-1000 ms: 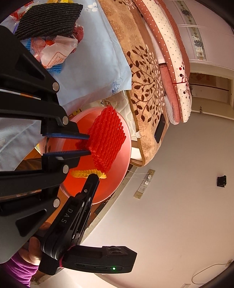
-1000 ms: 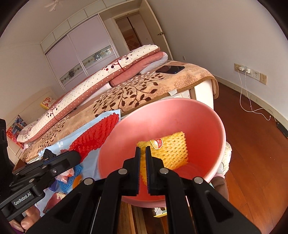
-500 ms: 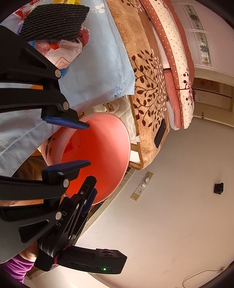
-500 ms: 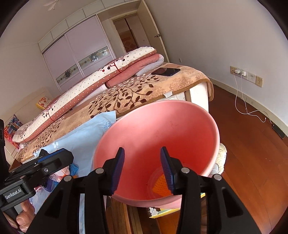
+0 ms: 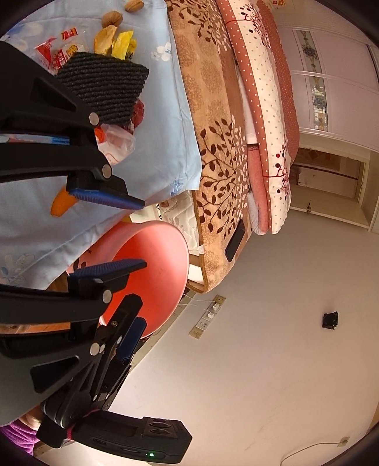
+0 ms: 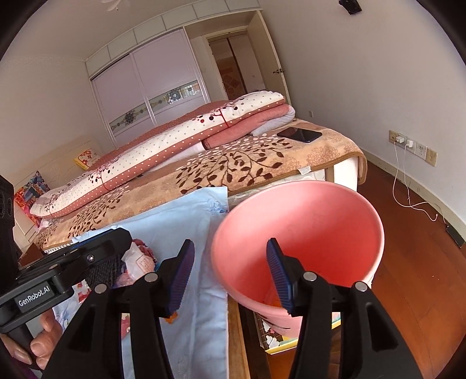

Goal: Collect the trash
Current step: 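Lower the left gripper onto the black sponge and close it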

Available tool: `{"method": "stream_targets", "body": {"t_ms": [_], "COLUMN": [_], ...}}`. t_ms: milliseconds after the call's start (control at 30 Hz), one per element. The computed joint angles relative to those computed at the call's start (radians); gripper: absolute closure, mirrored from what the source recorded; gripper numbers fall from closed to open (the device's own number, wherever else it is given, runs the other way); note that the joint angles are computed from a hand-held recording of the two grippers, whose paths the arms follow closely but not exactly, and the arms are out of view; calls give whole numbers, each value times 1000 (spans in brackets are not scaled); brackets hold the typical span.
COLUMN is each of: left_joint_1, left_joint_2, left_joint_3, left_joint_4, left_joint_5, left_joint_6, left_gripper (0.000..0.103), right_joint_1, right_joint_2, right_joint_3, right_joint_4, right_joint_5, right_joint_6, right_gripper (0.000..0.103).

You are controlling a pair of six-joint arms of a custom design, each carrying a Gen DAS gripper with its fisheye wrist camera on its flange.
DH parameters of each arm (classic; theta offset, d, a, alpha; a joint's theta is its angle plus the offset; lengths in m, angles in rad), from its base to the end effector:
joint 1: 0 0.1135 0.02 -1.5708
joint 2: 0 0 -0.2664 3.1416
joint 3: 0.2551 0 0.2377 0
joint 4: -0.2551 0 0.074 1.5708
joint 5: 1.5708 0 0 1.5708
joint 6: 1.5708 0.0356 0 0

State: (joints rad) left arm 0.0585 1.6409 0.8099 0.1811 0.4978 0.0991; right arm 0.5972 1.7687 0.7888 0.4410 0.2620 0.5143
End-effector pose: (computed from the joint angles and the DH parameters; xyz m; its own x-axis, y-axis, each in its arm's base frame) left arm 0.3223 0.0018 0.1861 -0.5686 0.0538 -0.8208 0.3863 0.8984 -0.2087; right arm 0.2891 0.1855 0.1615 -0.5462 0.2031 -0.8126 -0.1041 0.9462 0.3065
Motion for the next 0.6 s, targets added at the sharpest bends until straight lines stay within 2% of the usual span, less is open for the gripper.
{"method": "stream_targets", "body": {"t_ms": [600], "left_joint_1": [322], "left_joint_2": [-71], "left_joint_3": [-58], "left_joint_4": [-48], "left_joint_5": [105], "left_joint_6": [39], "left_gripper": [67], "right_joint_1": [178], "right_joint_2": [59], "right_joint_3": [118], "right_joint_4": [-55], "right_joint_5": [77], "right_joint_6": [-11], "right_gripper": [44]}}
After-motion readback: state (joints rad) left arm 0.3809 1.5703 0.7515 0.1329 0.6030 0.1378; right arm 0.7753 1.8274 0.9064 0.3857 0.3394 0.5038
